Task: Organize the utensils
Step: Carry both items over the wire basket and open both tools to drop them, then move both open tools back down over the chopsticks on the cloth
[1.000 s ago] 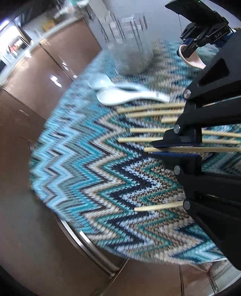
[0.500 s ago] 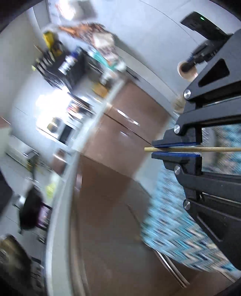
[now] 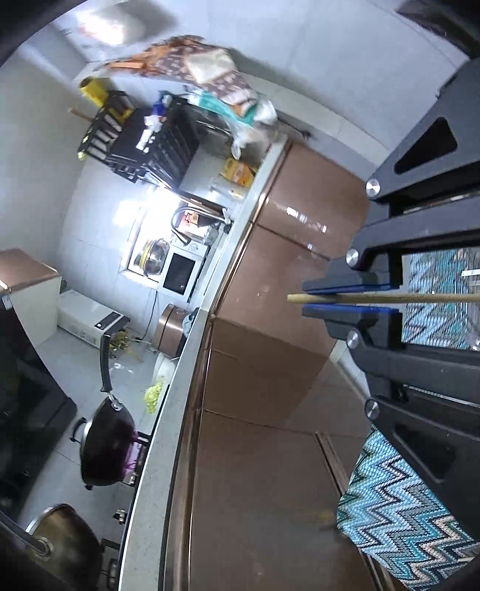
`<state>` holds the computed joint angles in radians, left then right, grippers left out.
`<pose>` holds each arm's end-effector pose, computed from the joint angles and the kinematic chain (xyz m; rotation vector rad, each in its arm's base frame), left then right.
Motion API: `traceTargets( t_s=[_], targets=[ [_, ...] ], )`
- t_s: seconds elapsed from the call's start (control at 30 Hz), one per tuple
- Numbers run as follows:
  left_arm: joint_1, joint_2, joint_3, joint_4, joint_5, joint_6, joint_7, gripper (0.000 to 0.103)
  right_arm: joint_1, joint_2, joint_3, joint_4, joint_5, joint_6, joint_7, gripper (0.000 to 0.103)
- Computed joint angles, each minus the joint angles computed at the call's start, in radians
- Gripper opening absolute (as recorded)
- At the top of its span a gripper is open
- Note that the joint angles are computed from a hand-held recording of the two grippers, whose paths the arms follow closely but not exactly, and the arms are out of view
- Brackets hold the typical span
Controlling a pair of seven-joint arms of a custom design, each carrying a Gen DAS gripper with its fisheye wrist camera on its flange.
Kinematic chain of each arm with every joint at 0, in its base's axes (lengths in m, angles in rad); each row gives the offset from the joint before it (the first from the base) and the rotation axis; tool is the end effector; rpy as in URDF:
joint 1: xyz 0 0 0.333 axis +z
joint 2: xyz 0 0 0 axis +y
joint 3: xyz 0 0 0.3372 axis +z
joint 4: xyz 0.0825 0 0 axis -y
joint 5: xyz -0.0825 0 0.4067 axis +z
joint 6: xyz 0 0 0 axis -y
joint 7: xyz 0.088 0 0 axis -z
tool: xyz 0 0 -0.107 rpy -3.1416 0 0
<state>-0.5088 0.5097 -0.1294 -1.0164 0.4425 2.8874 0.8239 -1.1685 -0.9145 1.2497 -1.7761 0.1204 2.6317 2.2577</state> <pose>0.6192 -0.4422 0.7494 -1.3827 1.6289 -1.6658 0.5003 0.3630 0.6963 -1.2795 1.6116 -1.3155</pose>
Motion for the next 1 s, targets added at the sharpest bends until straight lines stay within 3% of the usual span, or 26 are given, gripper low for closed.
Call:
traceTargets(
  t_s=[0.23, 0.3, 0.4, 0.47, 0.67, 0.77, 0.83, 0.93, 1.0],
  targets=[
    [-0.051, -0.040, 0.099, -0.129, 0.129, 0.080, -0.143, 0.007, 0.001, -0.015, 0.038, -0.054, 0.027, 0.031, 0.018, 0.013],
    [-0.045, -0.059, 0.092, -0.160, 0.155, 0.082, -0.150, 0.008, 0.014, -0.012, 0.036, -0.068, 0.030, 0.041, 0.019, 0.019],
    [-0.022, -0.097, 0.066, -0.211, 0.165, 0.088, -0.145, 0.020, 0.035, -0.007, 0.027, -0.079, 0.026, 0.047, 0.020, 0.034],
    [-0.017, -0.131, 0.067, -0.248, 0.183, 0.086, -0.162, 0.033, 0.048, -0.012, 0.014, -0.079, 0.014, 0.039, 0.023, 0.035],
    [0.029, -0.257, 0.039, -0.360, 0.234, 0.071, -0.175, 0.045, 0.125, -0.017, -0.052, -0.092, -0.024, 0.008, 0.042, 0.043],
    [0.065, -0.338, 0.017, -0.422, 0.268, 0.056, -0.186, 0.054, 0.178, -0.028, -0.101, -0.094, -0.060, -0.010, 0.056, 0.057],
    [0.100, -0.398, -0.007, -0.467, 0.267, 0.046, -0.167, 0.055, 0.214, -0.027, -0.134, -0.090, -0.086, -0.025, 0.060, 0.077],
    [0.154, -0.496, -0.037, -0.543, 0.241, 0.039, -0.129, 0.058, 0.277, -0.028, -0.182, -0.087, -0.121, -0.027, 0.073, 0.096],
    [0.191, -0.579, -0.047, -0.610, 0.236, 0.035, -0.125, 0.060, 0.319, -0.031, -0.213, -0.076, -0.144, -0.041, 0.079, 0.103]
  ],
)
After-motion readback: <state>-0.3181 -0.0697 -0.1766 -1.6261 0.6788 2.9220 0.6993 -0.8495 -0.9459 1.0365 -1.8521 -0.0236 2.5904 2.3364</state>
